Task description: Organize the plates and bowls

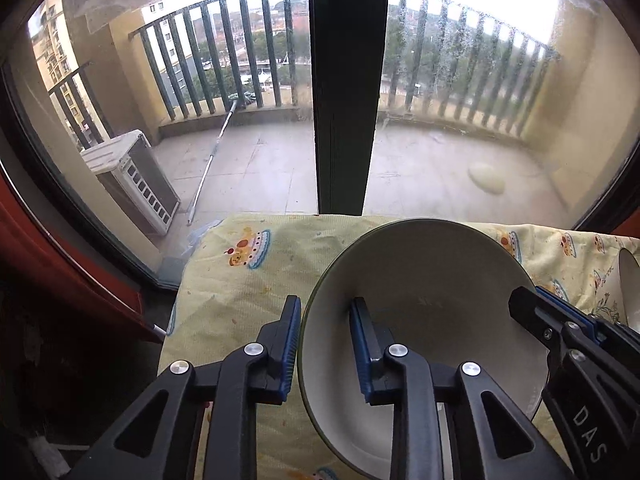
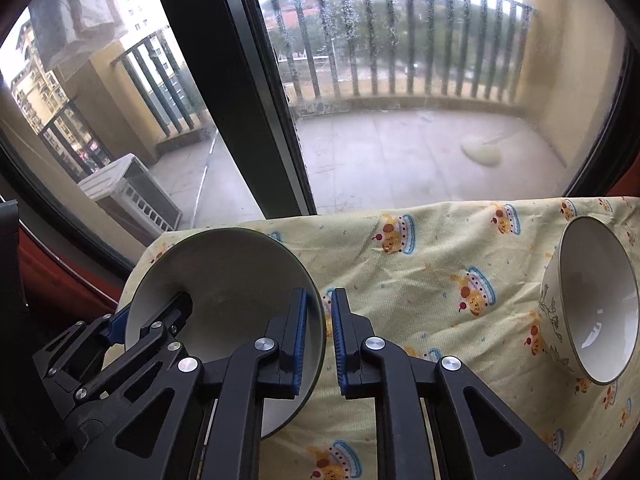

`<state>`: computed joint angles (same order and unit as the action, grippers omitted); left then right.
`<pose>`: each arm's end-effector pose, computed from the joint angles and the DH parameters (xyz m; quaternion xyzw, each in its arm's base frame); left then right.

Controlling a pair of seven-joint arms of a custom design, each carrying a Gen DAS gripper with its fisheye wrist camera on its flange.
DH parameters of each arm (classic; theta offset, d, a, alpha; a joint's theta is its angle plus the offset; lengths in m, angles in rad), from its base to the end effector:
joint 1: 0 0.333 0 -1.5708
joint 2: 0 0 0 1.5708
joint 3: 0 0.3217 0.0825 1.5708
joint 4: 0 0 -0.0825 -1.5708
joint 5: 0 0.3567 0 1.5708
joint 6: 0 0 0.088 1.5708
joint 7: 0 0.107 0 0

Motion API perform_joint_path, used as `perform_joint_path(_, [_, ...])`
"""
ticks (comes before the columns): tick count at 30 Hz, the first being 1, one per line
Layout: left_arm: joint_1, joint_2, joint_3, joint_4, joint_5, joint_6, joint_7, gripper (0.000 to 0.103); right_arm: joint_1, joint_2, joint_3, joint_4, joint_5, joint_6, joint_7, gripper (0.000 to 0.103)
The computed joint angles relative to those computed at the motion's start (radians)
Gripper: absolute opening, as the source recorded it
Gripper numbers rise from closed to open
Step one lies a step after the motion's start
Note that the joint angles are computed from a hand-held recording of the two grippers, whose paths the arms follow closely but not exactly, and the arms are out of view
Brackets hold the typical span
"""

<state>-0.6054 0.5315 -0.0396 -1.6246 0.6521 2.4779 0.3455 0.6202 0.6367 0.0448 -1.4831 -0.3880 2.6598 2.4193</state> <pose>0.5560 -0.4153 0.3662 -0.7239 0.6334 -0.1855 0.2008 0.5760 0.4556 0.3791 -0.7084 0.6437 -0.1277 0.2597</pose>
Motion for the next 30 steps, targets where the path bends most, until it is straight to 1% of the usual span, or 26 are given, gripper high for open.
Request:
perform_joint_path(6, [-0.003, -0.001, -0.011, 0.01, -0.014, -0.027, 0.023, 0.02, -0.002, -0.006, 0.006, -0.004, 0.004, -0.009, -0.018, 0.012])
perform_joint_path(10, [-0.005, -0.007, -0.023, 0.0, -0.029, -0.03, 0.041, 0.02, 0.0, -0.036, 0.003, -0.045, -0.003, -0.019, -0.012, 0.012])
perform_joint_path(12, [-0.013, -0.015, -0.025, -0.01, -0.03, -0.033, 0.035, 0.02, -0.007, -0.059, 0.01, -0.08, 0.001, -0.019, -0.009, 0.012])
perform_joint_path(16, [-0.014, -0.028, -0.049, -0.023, -0.062, -0.033, 0.05, 0.02, -0.009, -0.115, 0.011, -0.149, -0.011, -0.034, 0.004, 0.012])
perform_joint_path(18, [-0.025, -0.031, -0.053, -0.018, -0.065, -0.045, 0.057, 0.02, -0.011, -0.15, 0.012, -0.195, -0.022, -0.037, 0.019, 0.012])
perform_joint_path(22, [-0.047, -0.04, -0.062, -0.01, -0.064, -0.064, 0.058, 0.019, -0.025, -0.225, 0.021, -0.294, -0.037, -0.02, 0.053, 0.012])
perform_joint_path(30, [-0.105, -0.052, -0.079, 0.02, -0.038, -0.104, 0.008, 0.019, -0.056, -0.383, 0.036, -0.476, -0.098, 0.009, 0.142, 0.012])
